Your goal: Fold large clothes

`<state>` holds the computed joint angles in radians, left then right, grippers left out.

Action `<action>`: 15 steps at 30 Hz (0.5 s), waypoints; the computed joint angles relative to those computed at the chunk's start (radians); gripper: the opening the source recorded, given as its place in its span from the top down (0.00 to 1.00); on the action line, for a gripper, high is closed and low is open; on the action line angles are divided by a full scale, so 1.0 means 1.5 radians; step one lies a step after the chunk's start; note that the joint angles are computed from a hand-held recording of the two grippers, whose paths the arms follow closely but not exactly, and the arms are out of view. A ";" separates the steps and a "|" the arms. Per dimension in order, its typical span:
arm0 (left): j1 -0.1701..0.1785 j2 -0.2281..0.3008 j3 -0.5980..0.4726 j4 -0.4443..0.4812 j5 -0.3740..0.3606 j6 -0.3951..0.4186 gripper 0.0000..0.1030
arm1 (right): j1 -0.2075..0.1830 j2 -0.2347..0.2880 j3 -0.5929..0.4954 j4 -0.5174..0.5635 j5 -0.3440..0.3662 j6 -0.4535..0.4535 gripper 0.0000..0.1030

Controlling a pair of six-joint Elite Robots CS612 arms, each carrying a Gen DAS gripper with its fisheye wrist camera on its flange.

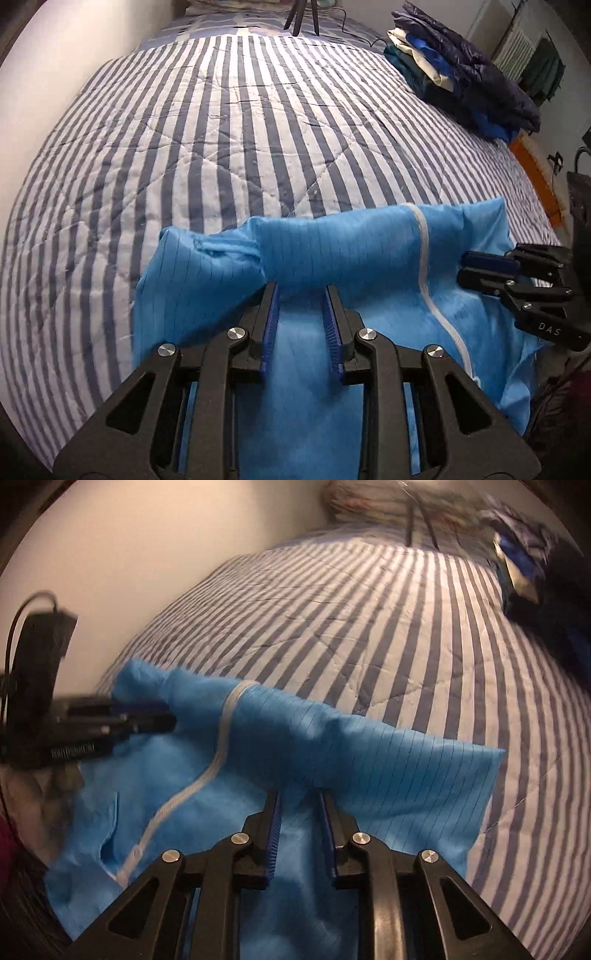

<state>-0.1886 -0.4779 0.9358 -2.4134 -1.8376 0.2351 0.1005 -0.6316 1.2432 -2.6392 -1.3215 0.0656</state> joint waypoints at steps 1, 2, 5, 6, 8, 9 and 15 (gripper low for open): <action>0.002 -0.005 0.007 -0.010 -0.001 -0.004 0.74 | -0.005 -0.006 0.011 -0.015 0.022 0.014 0.82; 0.006 -0.010 0.018 -0.031 -0.007 -0.015 0.74 | -0.011 -0.011 0.023 -0.039 0.042 0.029 0.81; 0.017 -0.023 0.037 -0.082 -0.013 -0.048 0.74 | -0.026 -0.026 0.063 -0.159 0.052 0.089 0.73; 0.020 -0.021 0.034 -0.089 -0.013 -0.058 0.74 | -0.029 -0.028 0.067 -0.178 0.037 0.106 0.69; 0.025 -0.014 0.019 -0.083 -0.012 -0.080 0.74 | -0.036 -0.027 0.067 -0.180 0.029 0.134 0.68; 0.027 -0.012 0.016 -0.084 -0.012 -0.087 0.74 | -0.039 -0.026 0.067 -0.179 0.030 0.146 0.68; 0.028 0.011 -0.008 -0.065 0.039 -0.097 0.74 | -0.042 -0.013 0.049 -0.110 0.014 0.140 0.74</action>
